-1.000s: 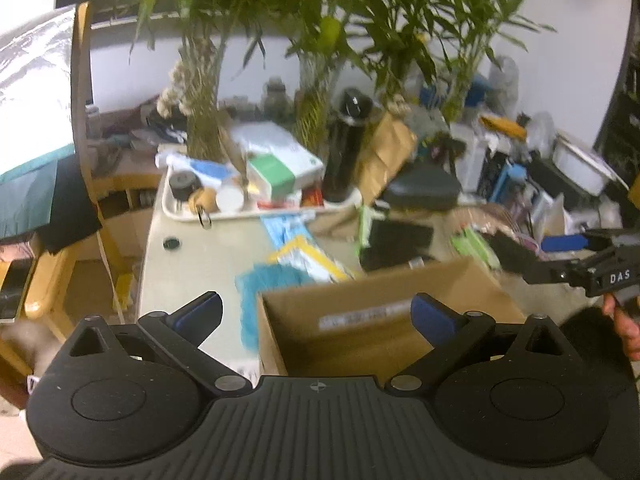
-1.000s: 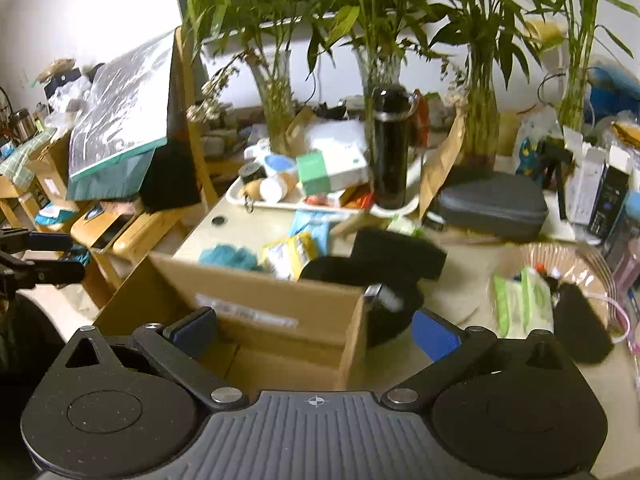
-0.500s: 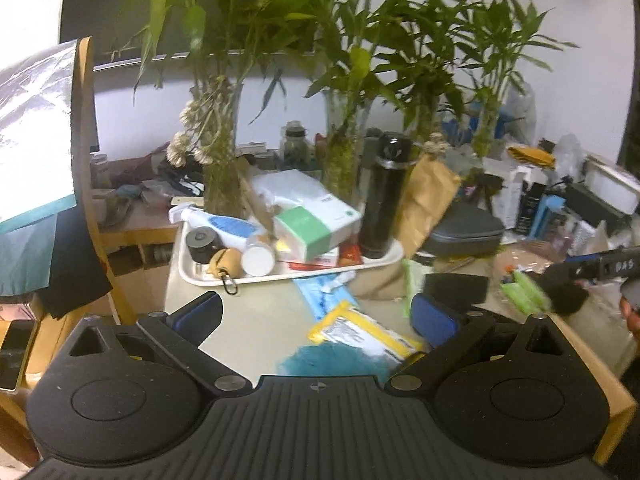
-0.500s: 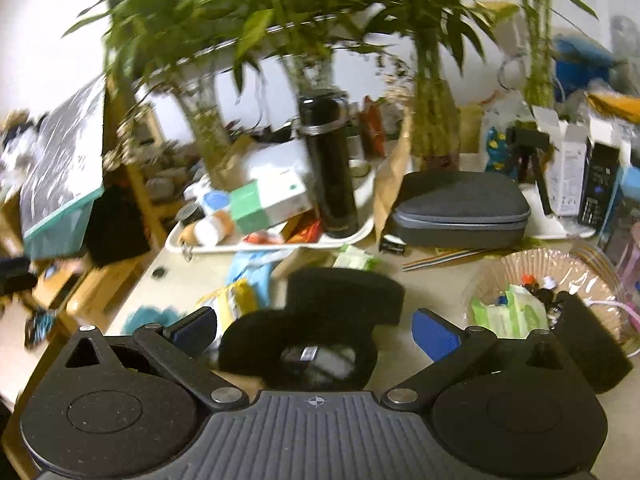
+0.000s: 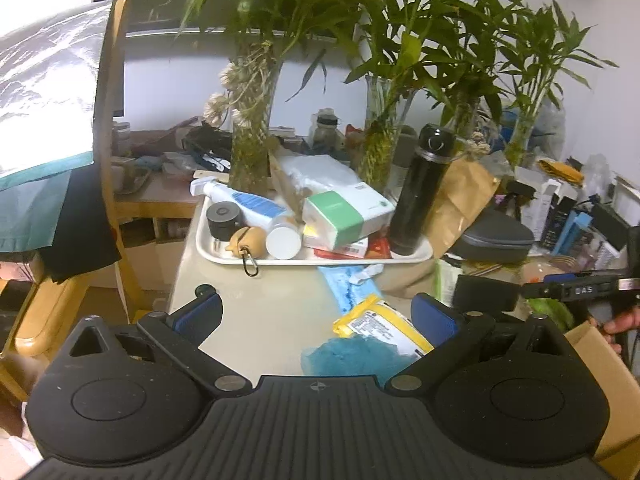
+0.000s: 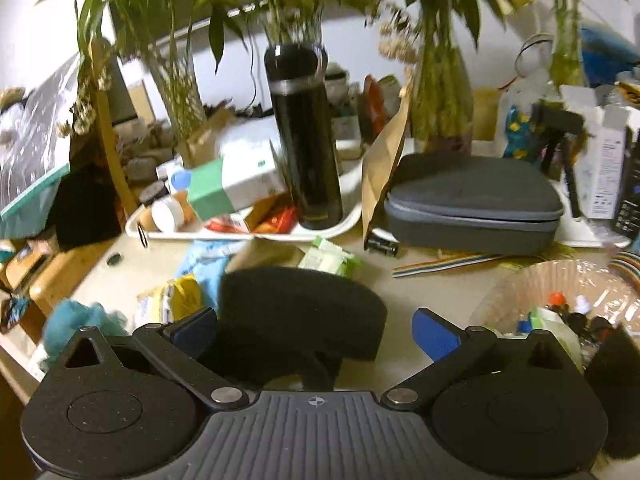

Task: Organize soft objects
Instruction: 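Grasp the black sponge with the right tool while the left tool approaches the blue bath puff, then grasp the blue mesh bath puff with the left tool and lift it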

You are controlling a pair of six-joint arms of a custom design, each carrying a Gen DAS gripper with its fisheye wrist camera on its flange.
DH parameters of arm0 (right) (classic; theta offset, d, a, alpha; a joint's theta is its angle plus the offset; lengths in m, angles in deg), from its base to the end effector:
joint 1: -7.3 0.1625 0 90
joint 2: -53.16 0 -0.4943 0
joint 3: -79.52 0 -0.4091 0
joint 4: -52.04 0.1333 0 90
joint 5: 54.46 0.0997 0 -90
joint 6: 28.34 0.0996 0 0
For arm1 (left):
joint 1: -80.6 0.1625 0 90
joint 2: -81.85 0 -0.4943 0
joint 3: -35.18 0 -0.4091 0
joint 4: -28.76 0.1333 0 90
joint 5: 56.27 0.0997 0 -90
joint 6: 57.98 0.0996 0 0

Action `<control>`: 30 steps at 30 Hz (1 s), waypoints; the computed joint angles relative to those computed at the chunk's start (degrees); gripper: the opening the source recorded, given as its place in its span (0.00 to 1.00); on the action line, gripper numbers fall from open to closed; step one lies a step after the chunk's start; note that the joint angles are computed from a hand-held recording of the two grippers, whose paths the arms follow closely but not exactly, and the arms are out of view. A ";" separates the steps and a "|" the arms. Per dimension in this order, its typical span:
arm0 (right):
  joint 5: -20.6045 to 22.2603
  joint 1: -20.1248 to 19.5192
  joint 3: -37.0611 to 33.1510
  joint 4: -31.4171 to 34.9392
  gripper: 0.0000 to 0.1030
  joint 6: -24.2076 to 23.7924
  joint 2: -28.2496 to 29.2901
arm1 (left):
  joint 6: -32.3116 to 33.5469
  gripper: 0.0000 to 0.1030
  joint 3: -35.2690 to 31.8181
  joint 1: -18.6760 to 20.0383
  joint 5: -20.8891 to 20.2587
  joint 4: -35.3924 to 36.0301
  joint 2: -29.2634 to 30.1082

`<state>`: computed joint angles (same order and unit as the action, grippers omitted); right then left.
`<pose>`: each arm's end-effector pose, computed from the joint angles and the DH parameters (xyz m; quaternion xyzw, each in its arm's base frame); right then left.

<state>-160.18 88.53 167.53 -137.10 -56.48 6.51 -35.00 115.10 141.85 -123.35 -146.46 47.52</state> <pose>-0.0140 -0.7877 0.2848 0.0808 -0.8661 0.4161 0.2651 -0.2482 -0.8103 0.1420 0.3416 0.8591 -0.3412 0.1700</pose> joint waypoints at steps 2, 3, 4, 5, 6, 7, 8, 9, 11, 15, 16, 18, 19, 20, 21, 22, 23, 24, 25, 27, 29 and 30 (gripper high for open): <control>1.01 -0.76 -1.46 1.77 1.00 -1.06 0.65 | 0.27 1.00 0.05 0.01 0.12 -0.69 0.09; 0.85 -1.12 -2.47 2.71 1.00 -1.29 1.13 | 0.49 1.00 0.13 0.02 -0.03 -0.91 0.09; 1.17 -1.52 -3.17 3.61 1.00 -1.25 1.38 | 0.80 1.00 0.13 0.02 0.05 -1.22 0.17; 2.01 -1.98 -3.81 4.64 0.99 -0.95 1.57 | 1.20 1.00 0.12 -0.03 0.37 -1.72 0.33; 2.91 -2.34 -4.20 5.58 0.99 -0.96 1.60 | 1.54 1.00 0.02 -0.07 0.66 -1.91 0.47; 3.73 -2.68 -4.72 6.56 0.99 -1.15 1.71 | 1.72 1.00 -0.12 -0.08 0.82 -1.74 0.58; 4.75 -3.08 -5.32 7.56 0.99 -1.47 1.89 | 1.64 1.00 -0.37 -0.11 1.08 -1.34 0.76; 5.63 -3.41 -5.80 8.41 0.99 -1.61 2.04 | 1.31 1.00 -0.56 -0.10 1.14 -1.08 0.85; 7.66 -4.15 -7.08 11.06 0.94 -1.06 2.39 | 0.48 1.00 -0.90 0.10 0.72 -0.58 0.95; 11.41 -5.29 -9.11 15.83 0.76 0.46 2.85 | -1.75 1.00 -1.60 0.69 -0.69 1.46 0.92; 12.25 -5.44 -9.28 16.52 0.73 0.77 2.84 | -2.30 1.00 -1.79 0.82 -1.11 2.13 0.89; 11.64 -4.97 -8.72 15.29 0.68 -0.24 2.69 | -2.85 1.00 -1.90 1.00 -1.99 3.04 0.77; 11.43 -4.71 -8.21 14.29 0.65 -0.94 2.53 | -2.96 1.00 -1.88 1.01 -2.23 3.21 0.74; 11.25 -4.45 -7.89 13.82 0.61 -1.15 2.35 | -2.97 1.00 -1.82 0.99 -2.46 3.31 0.69; 10.91 -4.19 -7.60 13.49 0.58 -1.03 2.16 | -2.91 1.00 -1.76 1.01 -2.80 3.40 0.62; 10.41 -3.89 -7.10 12.49 0.57 -1.06 1.98 | -2.85 1.00 -1.63 1.02 -3.14 3.36 0.54; 9.99 -3.54 -6.37 11.05 0.56 -1.53 1.77 | -2.83 1.00 -1.53 1.02 -3.34 3.35 0.47; 9.57 -3.29 -5.90 10.20 0.54 -1.86 1.56 | -2.83 1.00 -1.47 0.98 -3.39 3.38 0.46; 9.03 -2.97 -5.42 9.30 0.54 -2.17 1.35 | -2.81 1.00 -1.42 0.96 -3.41 3.52 0.40; 8.31 -2.39 -4.32 7.36 0.51 -3.05 0.88 | -2.97 1.00 -1.37 0.94 -3.25 3.89 0.32; 7.30 -1.77 -3.46 5.34 0.51 -3.61 0.56 | -3.10 1.00 -1.58 1.00 -3.15 4.77 0.27; 7.09 -1.52 -2.89 4.24 0.51 -3.62 0.31 | -3.23 1.00 -1.79 1.03 -3.06 5.27 0.27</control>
<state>-153.09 87.02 164.64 -132.86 -60.10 6.82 -38.23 113.31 142.88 -126.41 -141.19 47.79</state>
